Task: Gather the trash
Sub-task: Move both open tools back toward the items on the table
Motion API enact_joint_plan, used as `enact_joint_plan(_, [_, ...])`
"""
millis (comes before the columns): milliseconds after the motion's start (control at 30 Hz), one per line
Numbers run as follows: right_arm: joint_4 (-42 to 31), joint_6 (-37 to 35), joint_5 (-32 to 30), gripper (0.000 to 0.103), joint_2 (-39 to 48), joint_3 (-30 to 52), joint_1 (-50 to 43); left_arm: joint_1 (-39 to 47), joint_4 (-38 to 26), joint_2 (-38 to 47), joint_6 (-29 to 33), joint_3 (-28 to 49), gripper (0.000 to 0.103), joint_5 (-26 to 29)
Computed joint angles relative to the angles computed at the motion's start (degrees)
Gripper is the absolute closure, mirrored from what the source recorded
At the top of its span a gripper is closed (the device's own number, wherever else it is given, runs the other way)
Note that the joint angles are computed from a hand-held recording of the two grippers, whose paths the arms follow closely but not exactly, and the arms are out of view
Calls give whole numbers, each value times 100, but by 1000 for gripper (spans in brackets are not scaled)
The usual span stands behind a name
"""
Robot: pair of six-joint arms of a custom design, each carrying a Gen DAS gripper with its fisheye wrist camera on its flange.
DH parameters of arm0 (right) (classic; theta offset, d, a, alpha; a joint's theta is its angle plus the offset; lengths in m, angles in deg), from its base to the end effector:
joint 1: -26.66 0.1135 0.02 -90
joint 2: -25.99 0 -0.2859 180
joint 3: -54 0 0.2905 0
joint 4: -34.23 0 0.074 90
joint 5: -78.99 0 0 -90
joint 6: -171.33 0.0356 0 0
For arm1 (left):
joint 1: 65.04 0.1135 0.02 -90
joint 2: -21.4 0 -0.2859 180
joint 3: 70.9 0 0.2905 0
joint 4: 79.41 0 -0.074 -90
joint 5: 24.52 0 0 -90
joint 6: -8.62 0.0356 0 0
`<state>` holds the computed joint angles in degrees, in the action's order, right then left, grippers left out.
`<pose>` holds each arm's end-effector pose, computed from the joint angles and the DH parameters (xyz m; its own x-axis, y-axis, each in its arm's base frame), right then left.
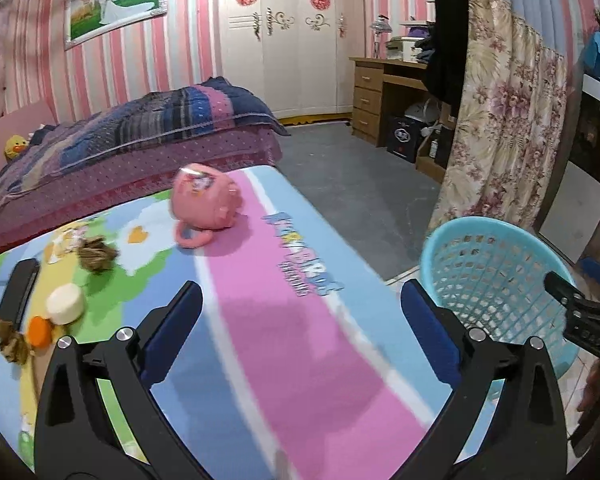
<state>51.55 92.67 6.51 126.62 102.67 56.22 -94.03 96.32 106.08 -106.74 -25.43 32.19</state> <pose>0.3015 0.1587 0.1043 -0.5349 -0.0878 -0.8403 -0.1528 0.9882 -0.0060 0.2665 -0.1253 0.1431 -0.5682 -0.0945 -0.8175 -0.2065 0.9780 0.0305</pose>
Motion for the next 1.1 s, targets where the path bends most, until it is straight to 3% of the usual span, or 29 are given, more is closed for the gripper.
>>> enact_joint_plan(333, [-507, -190, 218, 8, -787, -50, 955, 592, -1120, -1957, -283, -1040, 6, -309])
enact_joint_plan(600, [-768, -272, 405, 8, -132, 851, 2006, 1917, -1728, -3520, 306, -1662, 6, 0])
enact_joint_plan(833, [-1346, -137, 422, 8, 933, 2428, 2674, 3898, -1973, -4594, 1192, -1966, 6, 1219])
enact_joint_plan(933, [-1615, -44, 352, 8, 1354, 3107, 2833, 4981, -1929, -4649, 1528, -2024, 6, 2005])
enact_joint_plan(1100, [-1993, 72, 410, 8, 2067, 4158, 3052, 6353, -1565, -4387, 2147, -2075, 6, 2833])
